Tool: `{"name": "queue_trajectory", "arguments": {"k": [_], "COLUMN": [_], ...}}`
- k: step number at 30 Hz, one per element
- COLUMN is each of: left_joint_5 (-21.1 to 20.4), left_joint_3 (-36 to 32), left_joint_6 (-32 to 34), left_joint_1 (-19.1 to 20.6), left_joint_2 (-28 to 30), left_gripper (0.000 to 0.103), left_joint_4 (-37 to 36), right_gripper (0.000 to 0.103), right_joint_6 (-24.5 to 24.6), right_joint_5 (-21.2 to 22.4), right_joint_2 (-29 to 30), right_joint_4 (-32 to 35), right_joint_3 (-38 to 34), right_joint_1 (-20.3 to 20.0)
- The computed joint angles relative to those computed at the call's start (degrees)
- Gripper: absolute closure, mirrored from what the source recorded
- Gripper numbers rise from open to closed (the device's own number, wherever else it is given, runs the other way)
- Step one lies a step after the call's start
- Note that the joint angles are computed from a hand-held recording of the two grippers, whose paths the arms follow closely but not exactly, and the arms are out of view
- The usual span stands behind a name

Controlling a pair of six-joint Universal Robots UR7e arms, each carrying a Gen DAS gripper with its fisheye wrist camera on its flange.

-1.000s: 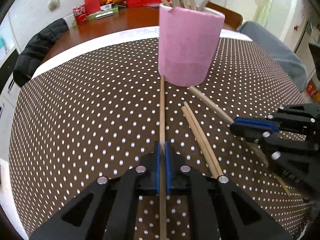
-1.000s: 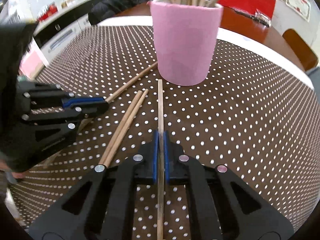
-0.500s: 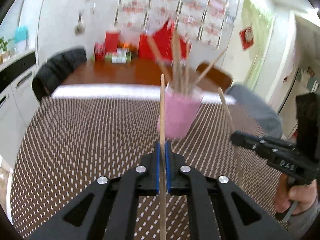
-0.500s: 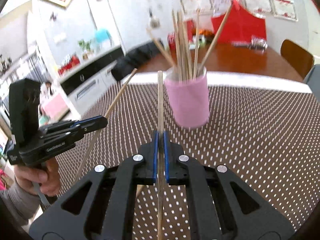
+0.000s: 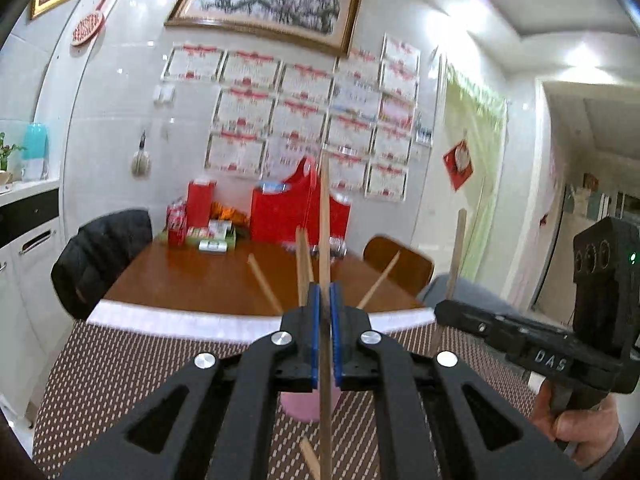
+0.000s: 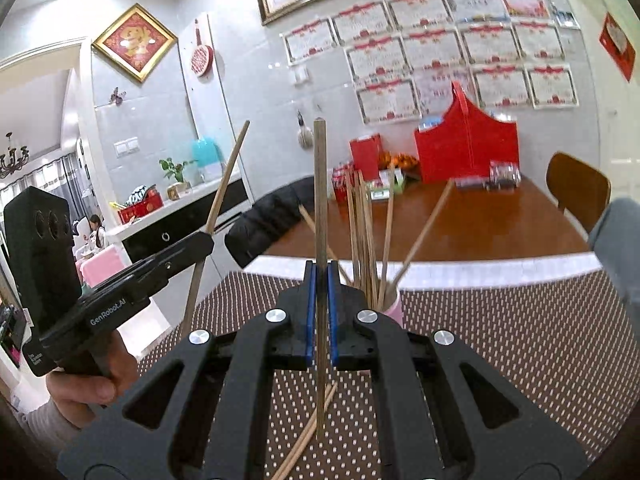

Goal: Organize utensils
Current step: 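Lift both held chopsticks upright and carry them over the pink cup, then open both tools to drop the chopsticks into the pink cup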

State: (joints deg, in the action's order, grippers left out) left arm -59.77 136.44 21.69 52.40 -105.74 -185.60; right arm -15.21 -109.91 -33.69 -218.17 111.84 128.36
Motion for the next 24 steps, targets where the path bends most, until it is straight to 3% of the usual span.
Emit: {"name": "queue_trajectory", "arguments": {"k": [7, 17, 24], "left_joint_5": [-4.98, -19.88, -23.2], "left_joint_3": [-2.26, -11.12, -15.26], "left_joint_6": [3.76, 6.61, 7.46], "left_joint_1": [-1.33, 6.7, 11.98], "left_joint_2": [4.28, 18.64, 27.38], "left_gripper": [0.098, 0.098, 0.098], "left_joint_4": [-10.03, -19.63, -22.33], "right_gripper": [0.098, 0.098, 0.097], "right_joint_6": [-2.35, -5.72, -6.62], "right_joint_5": [-0.06, -0.03, 0.34], "right_joint_2": [-0.81, 0.36, 2.89], "right_joint_4": [1.81, 5.77, 8.33], "right_joint_3": [-4.35, -13.76, -18.63], "right_joint_1": [1.41, 1.12, -1.43]}}
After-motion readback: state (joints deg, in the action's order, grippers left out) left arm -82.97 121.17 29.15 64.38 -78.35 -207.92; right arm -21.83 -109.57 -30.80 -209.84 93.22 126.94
